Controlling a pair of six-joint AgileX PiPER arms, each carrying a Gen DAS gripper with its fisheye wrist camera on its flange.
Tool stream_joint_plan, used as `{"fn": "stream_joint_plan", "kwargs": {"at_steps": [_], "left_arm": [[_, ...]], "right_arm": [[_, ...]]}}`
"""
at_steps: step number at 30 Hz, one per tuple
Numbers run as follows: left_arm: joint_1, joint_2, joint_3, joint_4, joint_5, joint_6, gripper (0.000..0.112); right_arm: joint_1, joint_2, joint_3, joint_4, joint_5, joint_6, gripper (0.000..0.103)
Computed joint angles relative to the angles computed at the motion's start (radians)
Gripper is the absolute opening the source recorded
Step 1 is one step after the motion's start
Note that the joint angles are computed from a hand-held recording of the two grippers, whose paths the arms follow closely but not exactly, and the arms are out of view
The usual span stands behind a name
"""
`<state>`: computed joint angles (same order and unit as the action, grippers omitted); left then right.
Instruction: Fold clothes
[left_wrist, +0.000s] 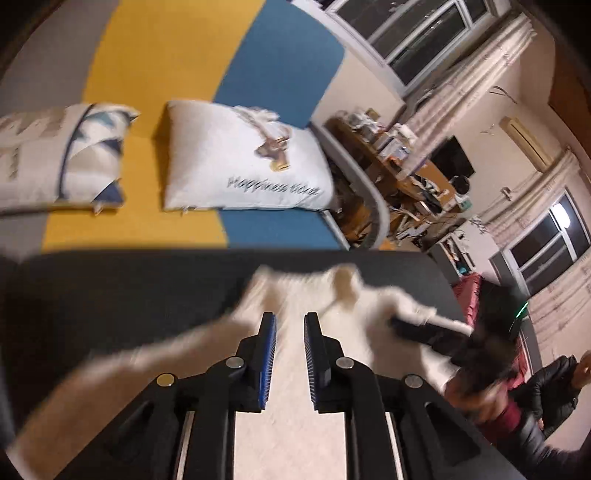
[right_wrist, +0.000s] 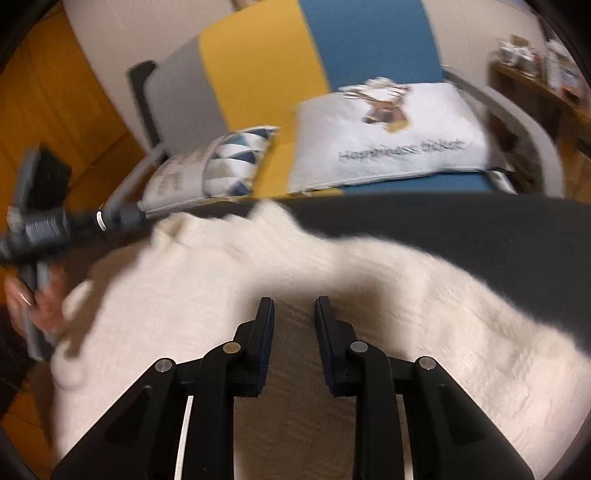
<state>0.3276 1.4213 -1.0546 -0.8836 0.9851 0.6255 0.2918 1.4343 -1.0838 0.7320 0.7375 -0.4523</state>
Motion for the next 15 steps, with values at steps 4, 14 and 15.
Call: {"fn": "stream_joint_plan", "kwargs": {"at_steps": [4, 14, 15], "left_arm": [[-0.029, -0.071, 0.095, 0.019, -0.094, 0.017, 0.013], [0.031, -0.016, 0.159, -0.113, -0.097, 0.152, 0.012], [0.031, -0.017, 0.162, -0.117, -0.100, 0.154, 0.012]], "right_arm": [[-0.042, 0.193, -0.222, 0.326, 0.289, -0.128, 0.040], [0.082, 0.574, -0.667, 0.260, 0.403, 0.201, 0.060], [0.090, 0.594, -0.690, 0.267, 0.414, 0.203, 0.060]]}}
